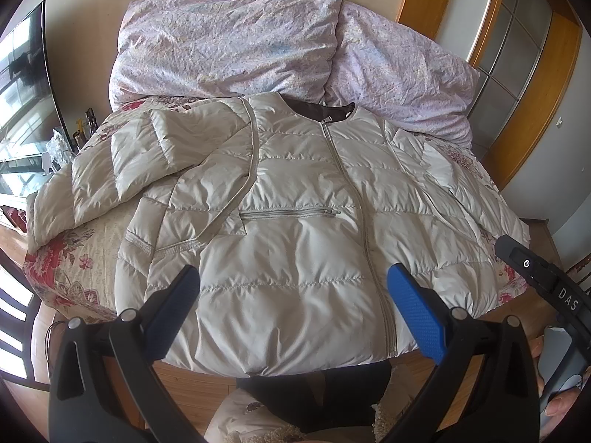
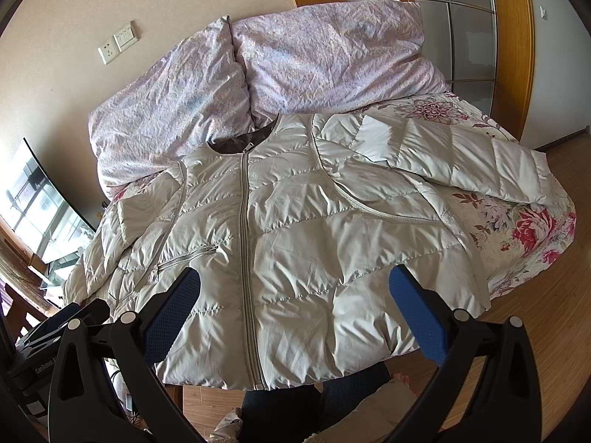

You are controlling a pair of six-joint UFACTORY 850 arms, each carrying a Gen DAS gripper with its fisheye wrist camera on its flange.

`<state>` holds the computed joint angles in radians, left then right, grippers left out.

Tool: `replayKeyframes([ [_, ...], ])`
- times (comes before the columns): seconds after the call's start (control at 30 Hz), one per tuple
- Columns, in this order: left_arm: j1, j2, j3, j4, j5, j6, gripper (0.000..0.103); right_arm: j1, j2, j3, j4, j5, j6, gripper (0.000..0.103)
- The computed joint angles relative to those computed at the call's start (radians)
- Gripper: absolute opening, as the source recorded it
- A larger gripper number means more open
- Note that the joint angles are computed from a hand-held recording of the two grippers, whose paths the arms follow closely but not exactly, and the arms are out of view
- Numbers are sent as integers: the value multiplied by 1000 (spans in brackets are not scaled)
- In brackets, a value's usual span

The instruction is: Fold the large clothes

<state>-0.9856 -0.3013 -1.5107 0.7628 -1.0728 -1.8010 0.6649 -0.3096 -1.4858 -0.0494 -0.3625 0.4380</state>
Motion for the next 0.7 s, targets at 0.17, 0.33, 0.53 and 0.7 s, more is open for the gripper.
replayKeyframes([
  [0.17, 0, 2, 1, 0, -2, 0, 101, -1, -3, 2, -3, 3, 4, 102],
  [0.33, 2, 8, 8, -3, -1, 1, 101, -1, -5, -1, -3, 2, 3, 102],
  [0.53, 12, 14, 36, -2, 17, -6, 101, -5, -17, -3, 19, 6, -16, 102],
  [0.7, 25, 4, 30, -11, 21, 9, 101, -11, -39, -26, 24, -1, -18, 102],
])
